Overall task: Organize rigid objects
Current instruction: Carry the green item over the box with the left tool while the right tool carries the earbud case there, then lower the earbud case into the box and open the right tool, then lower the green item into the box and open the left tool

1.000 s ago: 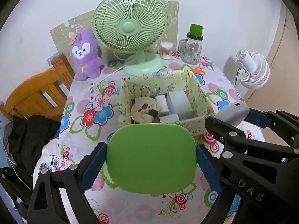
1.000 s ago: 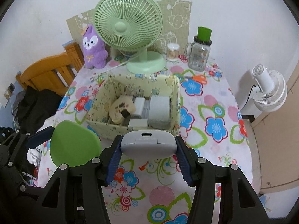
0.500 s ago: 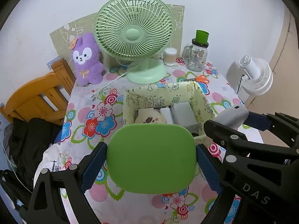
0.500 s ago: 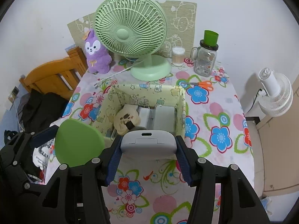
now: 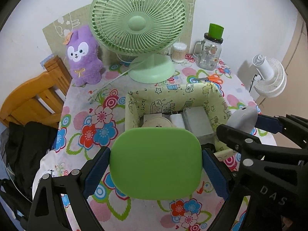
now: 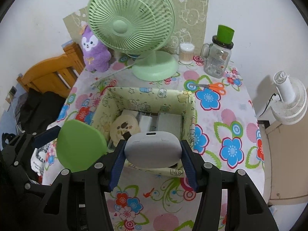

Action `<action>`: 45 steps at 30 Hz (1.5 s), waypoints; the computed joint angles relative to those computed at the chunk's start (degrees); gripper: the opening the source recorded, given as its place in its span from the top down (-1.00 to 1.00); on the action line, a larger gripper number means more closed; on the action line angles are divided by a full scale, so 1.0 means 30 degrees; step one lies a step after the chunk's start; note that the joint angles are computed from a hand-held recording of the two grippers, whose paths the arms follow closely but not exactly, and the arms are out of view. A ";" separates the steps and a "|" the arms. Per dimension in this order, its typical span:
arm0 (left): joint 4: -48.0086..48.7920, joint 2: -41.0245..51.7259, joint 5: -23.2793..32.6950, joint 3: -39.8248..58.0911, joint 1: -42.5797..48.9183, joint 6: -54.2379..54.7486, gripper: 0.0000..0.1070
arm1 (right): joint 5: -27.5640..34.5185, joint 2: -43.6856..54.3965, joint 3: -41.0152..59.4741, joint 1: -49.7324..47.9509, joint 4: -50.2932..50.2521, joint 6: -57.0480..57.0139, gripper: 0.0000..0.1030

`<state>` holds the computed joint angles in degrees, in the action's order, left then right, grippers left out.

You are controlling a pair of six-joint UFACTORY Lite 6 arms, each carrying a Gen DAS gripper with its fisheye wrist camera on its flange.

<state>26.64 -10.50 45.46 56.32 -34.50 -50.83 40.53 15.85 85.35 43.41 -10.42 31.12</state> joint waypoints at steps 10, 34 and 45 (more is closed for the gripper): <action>-0.0724 0.1637 -0.1694 0.0050 0.1472 0.1687 -0.78 | -0.0161 0.2230 0.1130 -0.1008 0.0872 -0.0845 -0.14; -0.2155 0.2926 -0.2619 0.0762 0.2044 0.3947 -0.78 | -0.0624 0.2175 0.0398 -0.1463 0.0362 0.0494 -0.50; -0.1622 0.2254 -0.1864 0.1354 0.1329 0.2976 -0.78 | 0.0340 -0.0069 -0.0308 -0.1010 -0.0733 0.1535 -0.72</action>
<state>21.78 -3.74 39.87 60.38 -30.52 -41.91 41.56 15.64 84.42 40.38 -12.62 35.73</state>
